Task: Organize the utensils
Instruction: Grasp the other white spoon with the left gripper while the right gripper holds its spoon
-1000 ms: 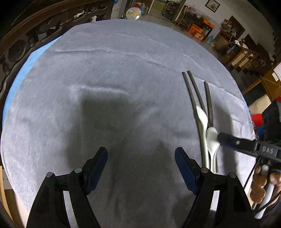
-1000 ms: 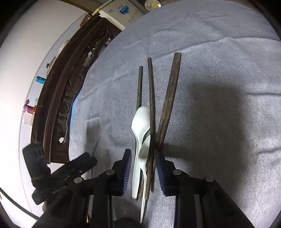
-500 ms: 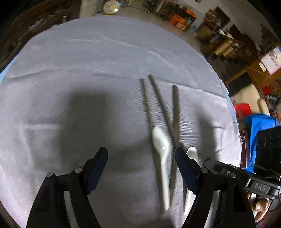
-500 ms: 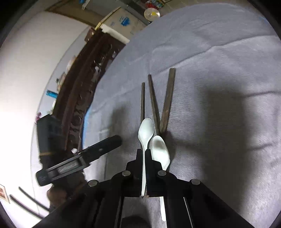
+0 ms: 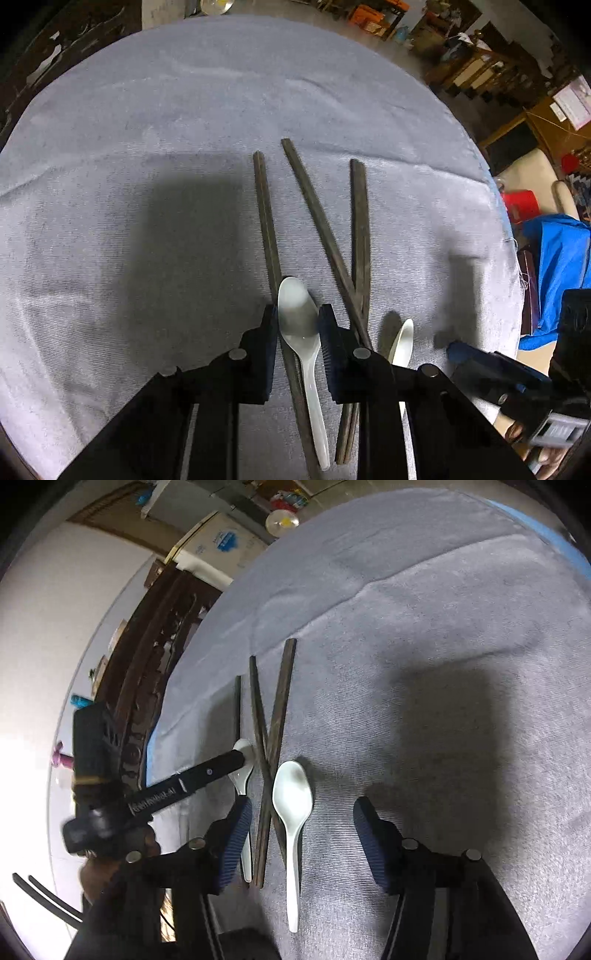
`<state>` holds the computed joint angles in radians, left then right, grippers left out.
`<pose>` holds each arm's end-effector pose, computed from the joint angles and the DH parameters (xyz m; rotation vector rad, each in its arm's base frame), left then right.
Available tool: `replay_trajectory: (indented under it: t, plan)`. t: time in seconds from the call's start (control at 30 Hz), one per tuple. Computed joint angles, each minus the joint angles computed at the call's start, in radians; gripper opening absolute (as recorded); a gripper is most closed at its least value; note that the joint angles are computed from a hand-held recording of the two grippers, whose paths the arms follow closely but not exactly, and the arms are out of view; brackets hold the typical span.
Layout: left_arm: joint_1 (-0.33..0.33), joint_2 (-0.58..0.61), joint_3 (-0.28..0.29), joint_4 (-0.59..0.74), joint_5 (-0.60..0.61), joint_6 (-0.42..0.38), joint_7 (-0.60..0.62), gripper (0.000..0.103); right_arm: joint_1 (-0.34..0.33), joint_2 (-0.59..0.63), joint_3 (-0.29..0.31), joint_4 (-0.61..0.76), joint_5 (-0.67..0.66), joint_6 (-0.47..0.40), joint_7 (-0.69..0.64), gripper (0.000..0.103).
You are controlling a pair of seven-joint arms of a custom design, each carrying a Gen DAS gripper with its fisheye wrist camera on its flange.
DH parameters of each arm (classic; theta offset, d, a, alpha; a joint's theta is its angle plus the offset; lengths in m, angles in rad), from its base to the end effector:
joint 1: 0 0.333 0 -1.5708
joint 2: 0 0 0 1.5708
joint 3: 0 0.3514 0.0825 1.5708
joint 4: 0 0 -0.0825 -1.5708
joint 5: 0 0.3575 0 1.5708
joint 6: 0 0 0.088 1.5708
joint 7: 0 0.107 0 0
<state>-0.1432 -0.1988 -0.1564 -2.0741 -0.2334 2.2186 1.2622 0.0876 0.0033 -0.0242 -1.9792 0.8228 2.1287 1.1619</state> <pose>0.4708 -0.1600 0.5935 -2.3026 2.0503 -0.5998 0.5494 0.0674 0.5366 -1.7866 1.6656 0.3892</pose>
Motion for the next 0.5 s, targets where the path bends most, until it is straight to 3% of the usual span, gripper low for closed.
replay_trajectory:
  t: [0.07,0.13,0.2,0.37,0.5]
  plan:
    - [0.001,-0.002,0.004,0.002,-0.003,-0.004,0.006,0.022,0.004,0.004,0.004,0.006,-0.004,-0.016,-0.004,0.061]
    - [0.004,-0.028,0.023,-0.021,-0.051,0.011,0.027,0.012,0.005,0.007,0.005,0.008,-0.013,-0.016,0.002,0.061]
    - [0.011,-0.063,0.040,-0.044,-0.082,0.008,0.052,0.008,0.005,0.012,0.006,0.015,-0.020,-0.025,0.004,0.061]
    - [0.041,-0.120,0.049,-0.078,-0.022,-0.027,0.055,0.007,0.017,0.025,0.017,0.042,-0.083,-0.027,0.034,0.061]
    - [0.057,-0.131,0.075,-0.116,-0.058,-0.026,0.067,0.007,0.035,0.038,0.032,0.062,-0.146,-0.012,0.055,0.061]
